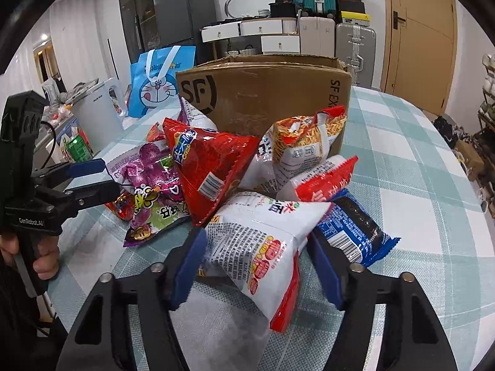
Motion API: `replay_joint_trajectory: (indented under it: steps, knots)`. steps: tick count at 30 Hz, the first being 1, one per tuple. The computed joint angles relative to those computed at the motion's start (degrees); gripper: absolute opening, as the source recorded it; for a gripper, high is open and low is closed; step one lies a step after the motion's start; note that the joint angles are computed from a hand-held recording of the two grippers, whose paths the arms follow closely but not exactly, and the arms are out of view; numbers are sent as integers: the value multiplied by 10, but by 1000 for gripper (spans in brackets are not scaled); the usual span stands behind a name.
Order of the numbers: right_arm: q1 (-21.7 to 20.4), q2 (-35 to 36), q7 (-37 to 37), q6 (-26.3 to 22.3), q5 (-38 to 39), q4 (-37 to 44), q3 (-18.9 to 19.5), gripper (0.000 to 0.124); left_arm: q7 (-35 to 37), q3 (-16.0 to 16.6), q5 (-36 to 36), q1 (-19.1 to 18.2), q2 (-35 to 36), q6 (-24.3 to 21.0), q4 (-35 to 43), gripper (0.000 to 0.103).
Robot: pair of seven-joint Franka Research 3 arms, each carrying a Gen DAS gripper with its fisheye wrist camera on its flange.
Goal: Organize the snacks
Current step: 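Grasp the red cookie pack with the left gripper while the right gripper grasps the white-red snack bag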
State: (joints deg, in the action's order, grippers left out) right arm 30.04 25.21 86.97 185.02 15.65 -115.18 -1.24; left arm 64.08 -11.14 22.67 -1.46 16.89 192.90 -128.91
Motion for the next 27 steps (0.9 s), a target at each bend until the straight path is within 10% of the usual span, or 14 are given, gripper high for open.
replay_joint_trajectory:
  steps: [5, 17, 24, 27]
  knots:
    - [-93, -6, -22, 33, 11, -20, 99, 53, 0, 12, -9, -6, -7, 2, -10, 102]
    - [-119, -19, -24, 86, 3, -54, 132, 47, 11, 27, -19, -36, 5, -66, 18, 102]
    - [-108, -23, -22, 98, 0, -63, 124, 47, 66, -117, -52, 94, 33, -98, 37, 82]
    - [-118, -28, -16, 107, -7, -74, 135, 46, 79, -112, -68, 85, 36, -106, 43, 72]
